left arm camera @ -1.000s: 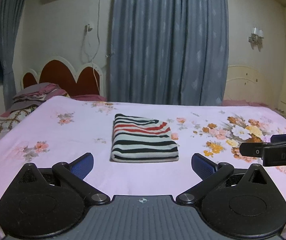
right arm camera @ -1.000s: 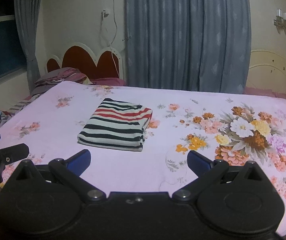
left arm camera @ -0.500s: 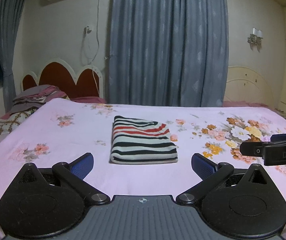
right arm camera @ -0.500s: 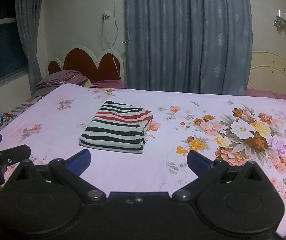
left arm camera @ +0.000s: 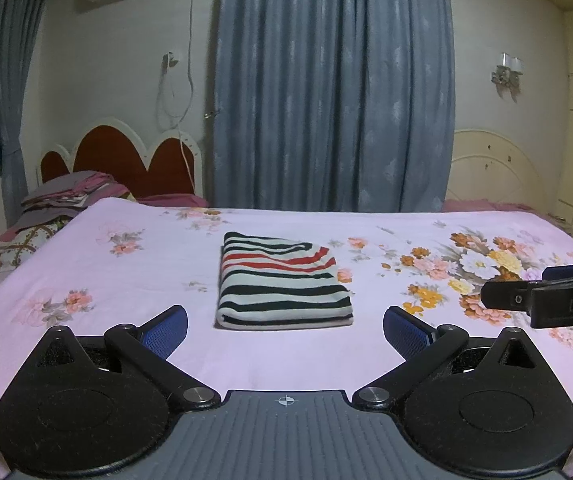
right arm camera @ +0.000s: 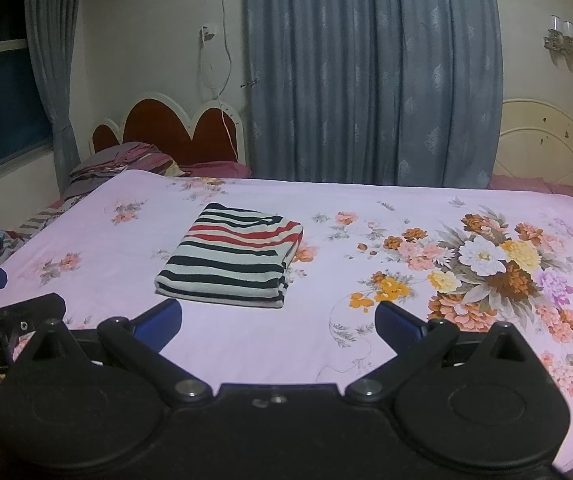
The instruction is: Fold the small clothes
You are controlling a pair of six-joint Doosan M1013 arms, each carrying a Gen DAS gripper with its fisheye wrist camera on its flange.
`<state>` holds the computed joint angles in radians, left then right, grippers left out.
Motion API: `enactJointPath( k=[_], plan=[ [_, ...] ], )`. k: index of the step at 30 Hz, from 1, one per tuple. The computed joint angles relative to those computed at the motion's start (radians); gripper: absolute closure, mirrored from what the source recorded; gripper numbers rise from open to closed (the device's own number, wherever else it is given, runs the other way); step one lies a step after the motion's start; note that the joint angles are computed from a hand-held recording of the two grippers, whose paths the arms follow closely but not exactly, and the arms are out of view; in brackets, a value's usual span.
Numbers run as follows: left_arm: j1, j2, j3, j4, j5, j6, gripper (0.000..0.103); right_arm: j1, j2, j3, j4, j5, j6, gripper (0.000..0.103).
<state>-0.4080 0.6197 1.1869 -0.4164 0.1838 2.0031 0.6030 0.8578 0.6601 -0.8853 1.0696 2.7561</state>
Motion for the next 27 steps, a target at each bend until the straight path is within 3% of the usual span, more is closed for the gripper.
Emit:
enactJointPath(
  k=[27],
  plan=[
    [0.0,0.005,-0.008,-0.005,0.0,0.007,0.0,-0.001,0.004,-0.007,0.002,0.001,-0.006,0.001]
  ],
)
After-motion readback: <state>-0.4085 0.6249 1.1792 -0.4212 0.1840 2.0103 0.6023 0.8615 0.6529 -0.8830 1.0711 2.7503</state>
